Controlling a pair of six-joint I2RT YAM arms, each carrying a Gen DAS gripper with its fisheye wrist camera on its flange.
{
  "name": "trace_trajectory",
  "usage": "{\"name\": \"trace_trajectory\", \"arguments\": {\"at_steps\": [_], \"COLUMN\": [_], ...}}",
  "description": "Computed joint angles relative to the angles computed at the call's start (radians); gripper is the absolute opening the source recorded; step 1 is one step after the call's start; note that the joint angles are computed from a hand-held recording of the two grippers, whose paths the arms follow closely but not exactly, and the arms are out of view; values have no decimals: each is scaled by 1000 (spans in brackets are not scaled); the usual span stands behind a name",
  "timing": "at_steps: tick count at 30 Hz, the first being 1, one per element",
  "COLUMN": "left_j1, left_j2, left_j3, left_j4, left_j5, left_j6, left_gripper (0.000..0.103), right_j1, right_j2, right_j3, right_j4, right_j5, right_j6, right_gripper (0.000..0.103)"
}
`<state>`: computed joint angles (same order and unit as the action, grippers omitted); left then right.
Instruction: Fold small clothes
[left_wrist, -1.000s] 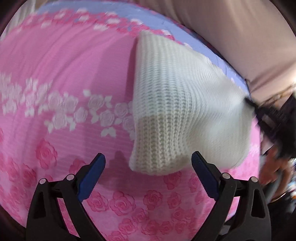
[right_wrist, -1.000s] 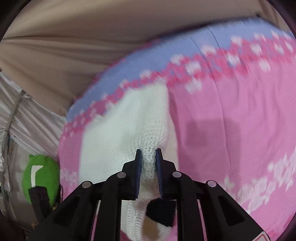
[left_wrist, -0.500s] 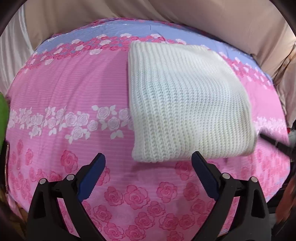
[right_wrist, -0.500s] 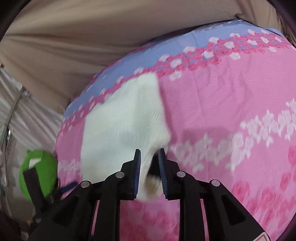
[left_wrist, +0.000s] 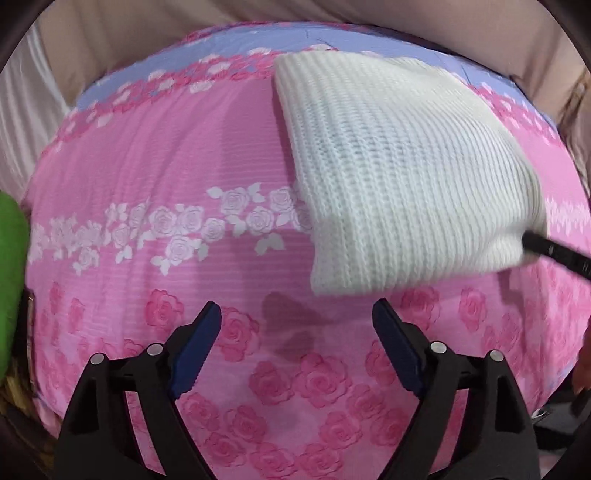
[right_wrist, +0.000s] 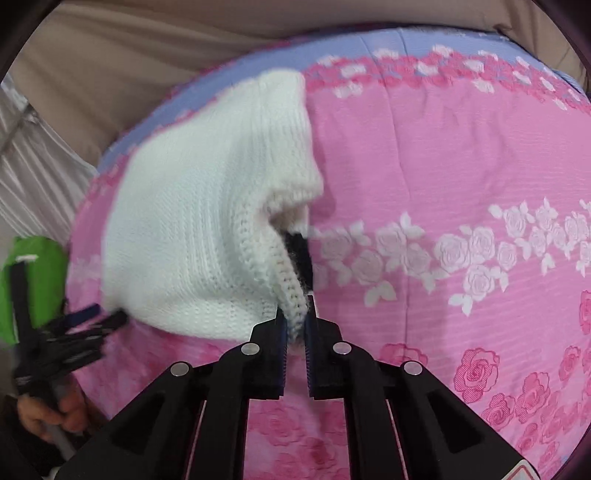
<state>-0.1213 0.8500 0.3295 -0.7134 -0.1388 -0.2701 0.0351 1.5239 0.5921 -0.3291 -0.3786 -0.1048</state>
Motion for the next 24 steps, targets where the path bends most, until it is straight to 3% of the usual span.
{"name": "trace_trajectory", "arguments": {"at_steps": [2,4,6,7,9,10,12,13,15,17,20,22,24], "left_j1": [-19,30,38,45,167,225,231,263,322,272,40,-150,-279], "left_j2": [20,80,135,146,175,211,243,213,81,-78,-173,-176,-132], "left_j3": [-24,-22,1,8,17,18,13,7,3,26,83,121,150], "left_j4": [35,89,122,121,143,174,179,161,75,-48,-166,-201,-185], "left_j5": [-42,-2,-37,-38,-1,11,-57,-26,70,69,-12,-108,-188], "left_j6": [-6,-6,-16,-27,-3,31,19,45,77,38,-151,-293,-361], "left_gripper": [82,77,64,62,61,61,49,49,54,63,75,83,89], "right_j1": [16,34,39,31,8,7,32,47,48,41,79,112,151], "right_j2": [-37,-51,-51,-61,-73,-63,32,50,14,-81,-272,-370,-462], "right_j3": [-4,4,18,27,38,44,37,17,-3,-17,-54,-70,-87], "right_j4": [-6,-14,-28,-41,-55,-52,-15,14,23,-26,-112,-152,-179], "right_j5": [-13,-12,-11,-18,-39,-36,22,45,43,32,114,161,217], "right_j6": [26,43,51,53,46,43,20,21,61,90,106,148,226], "right_gripper": [7,7,7,7,7,7,7,7,9,15,22,43,56]}}
